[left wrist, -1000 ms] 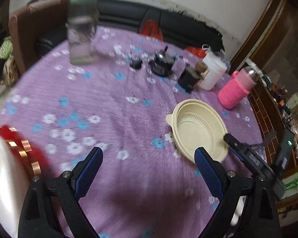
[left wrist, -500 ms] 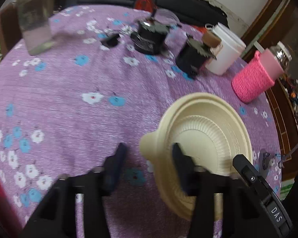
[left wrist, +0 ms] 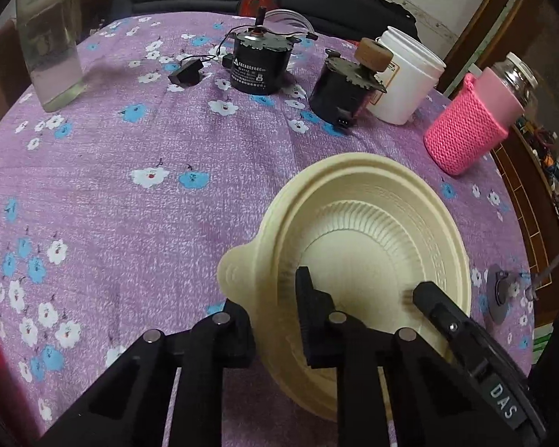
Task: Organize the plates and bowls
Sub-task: 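Lift the beige bowl and carry it over the bowl stack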
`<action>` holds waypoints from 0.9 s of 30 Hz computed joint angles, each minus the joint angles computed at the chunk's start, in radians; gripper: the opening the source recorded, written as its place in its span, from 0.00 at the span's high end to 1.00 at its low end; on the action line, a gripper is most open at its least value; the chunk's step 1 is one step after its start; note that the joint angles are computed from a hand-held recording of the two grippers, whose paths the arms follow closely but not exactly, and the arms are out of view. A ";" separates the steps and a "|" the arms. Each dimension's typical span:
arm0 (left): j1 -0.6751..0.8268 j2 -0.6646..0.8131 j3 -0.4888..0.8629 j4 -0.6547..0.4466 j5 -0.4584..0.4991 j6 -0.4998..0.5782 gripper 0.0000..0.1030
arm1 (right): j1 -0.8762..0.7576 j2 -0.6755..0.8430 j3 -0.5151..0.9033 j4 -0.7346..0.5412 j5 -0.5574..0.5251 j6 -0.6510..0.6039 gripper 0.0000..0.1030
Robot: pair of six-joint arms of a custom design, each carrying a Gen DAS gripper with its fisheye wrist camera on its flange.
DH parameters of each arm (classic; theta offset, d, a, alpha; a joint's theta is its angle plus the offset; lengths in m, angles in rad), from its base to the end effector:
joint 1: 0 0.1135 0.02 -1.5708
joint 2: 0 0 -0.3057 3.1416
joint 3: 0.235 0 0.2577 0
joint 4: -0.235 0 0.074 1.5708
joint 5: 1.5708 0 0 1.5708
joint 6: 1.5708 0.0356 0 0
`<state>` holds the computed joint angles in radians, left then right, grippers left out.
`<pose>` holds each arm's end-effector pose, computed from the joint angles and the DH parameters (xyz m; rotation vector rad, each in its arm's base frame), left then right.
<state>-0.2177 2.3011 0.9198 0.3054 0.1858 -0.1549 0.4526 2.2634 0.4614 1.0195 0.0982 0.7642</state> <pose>0.3714 -0.0889 0.0105 0.1464 2.6624 -0.3688 0.2657 0.1253 0.0139 0.4208 2.3629 0.4737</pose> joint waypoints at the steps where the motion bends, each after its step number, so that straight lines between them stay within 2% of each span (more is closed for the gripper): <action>1: 0.001 -0.007 -0.009 0.003 -0.005 0.002 0.84 | 0.001 0.001 0.002 0.001 -0.004 -0.001 0.82; 4: 0.011 -0.054 -0.088 0.056 -0.014 0.009 0.84 | 0.018 -0.008 0.002 0.001 -0.001 -0.008 0.82; 7: 0.015 -0.108 -0.204 0.170 -0.048 0.031 0.84 | 0.053 -0.026 0.003 -0.009 0.018 -0.021 0.82; 12: 0.062 -0.155 -0.310 0.259 -0.052 0.037 0.84 | 0.124 -0.037 0.018 -0.027 0.038 -0.041 0.82; 18: 0.134 -0.226 -0.468 0.419 -0.060 0.060 0.84 | 0.209 -0.048 0.027 -0.019 0.060 -0.061 0.82; 27: 0.184 -0.301 -0.701 0.694 -0.154 0.119 0.83 | 0.341 -0.073 0.038 -0.029 0.107 -0.080 0.82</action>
